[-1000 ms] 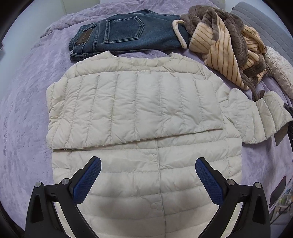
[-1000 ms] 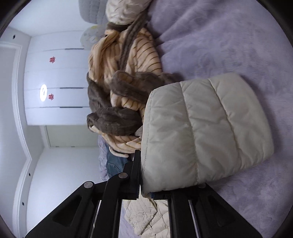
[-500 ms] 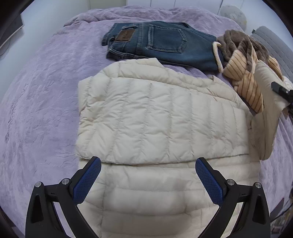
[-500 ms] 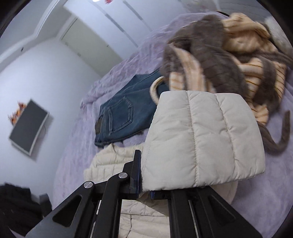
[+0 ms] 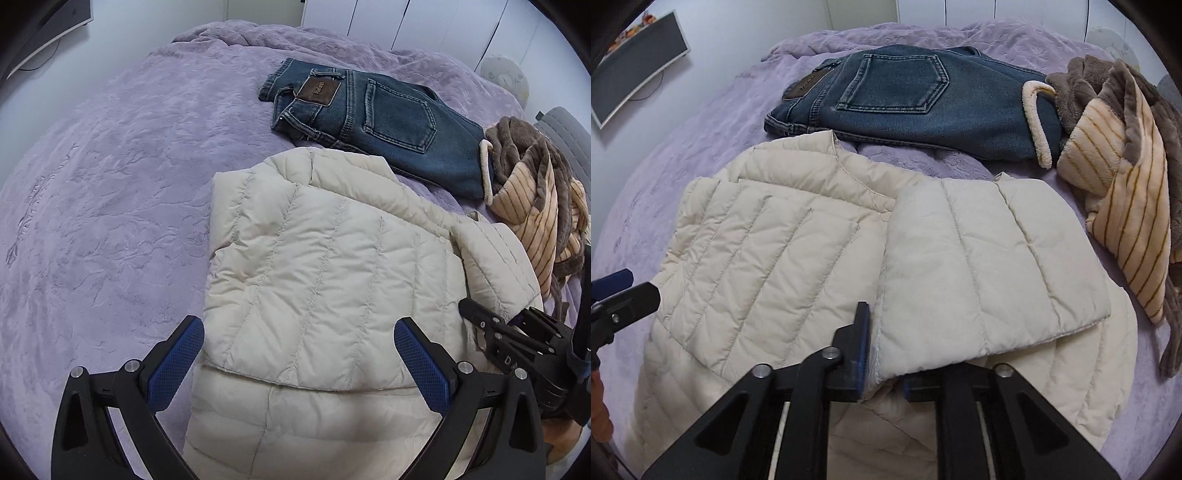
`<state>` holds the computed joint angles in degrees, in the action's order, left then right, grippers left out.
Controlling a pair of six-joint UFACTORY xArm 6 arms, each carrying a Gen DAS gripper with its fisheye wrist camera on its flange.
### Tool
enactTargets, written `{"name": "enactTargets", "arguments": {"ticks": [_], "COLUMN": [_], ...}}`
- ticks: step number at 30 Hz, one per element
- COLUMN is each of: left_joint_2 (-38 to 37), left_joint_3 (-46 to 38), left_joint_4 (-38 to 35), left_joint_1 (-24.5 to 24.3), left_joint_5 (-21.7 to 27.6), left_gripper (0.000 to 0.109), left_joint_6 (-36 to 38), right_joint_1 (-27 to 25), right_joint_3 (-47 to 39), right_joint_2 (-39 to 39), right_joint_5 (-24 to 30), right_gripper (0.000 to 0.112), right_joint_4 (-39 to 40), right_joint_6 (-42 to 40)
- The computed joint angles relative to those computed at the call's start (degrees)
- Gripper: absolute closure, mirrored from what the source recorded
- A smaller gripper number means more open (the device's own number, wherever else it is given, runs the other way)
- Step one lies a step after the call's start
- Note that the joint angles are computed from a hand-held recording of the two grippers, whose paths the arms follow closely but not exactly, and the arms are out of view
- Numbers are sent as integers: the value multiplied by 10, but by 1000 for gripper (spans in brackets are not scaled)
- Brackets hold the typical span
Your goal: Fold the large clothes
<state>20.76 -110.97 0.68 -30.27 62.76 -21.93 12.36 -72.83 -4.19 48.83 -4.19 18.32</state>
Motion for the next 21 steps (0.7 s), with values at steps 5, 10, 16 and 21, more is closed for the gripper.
{"name": "enactTargets", "arguments": {"ticks": [5,10,16,21], "left_joint_2": [6,9,10,11], "left_joint_3": [-3,-7,6,17], "left_joint_4": [-11,-39,-172,-286], "left_joint_1": [-2,1,32,60], "left_joint_5": [-9,-19,-41,-55], "left_gripper": [6,6,6,6], "left_joint_6": [0,13,52,74], "right_joint_1": [-19,-79,-96,-37], "right_joint_3": [36,148,100,14], "right_joint_2": [-53,-133,-84,-23], "right_joint_5": [-21,-138,-153,-117], "right_gripper": [36,42,104,104], "right_joint_4": [31,156,184,188], "right_joint_6": [69,186,120,-32]}}
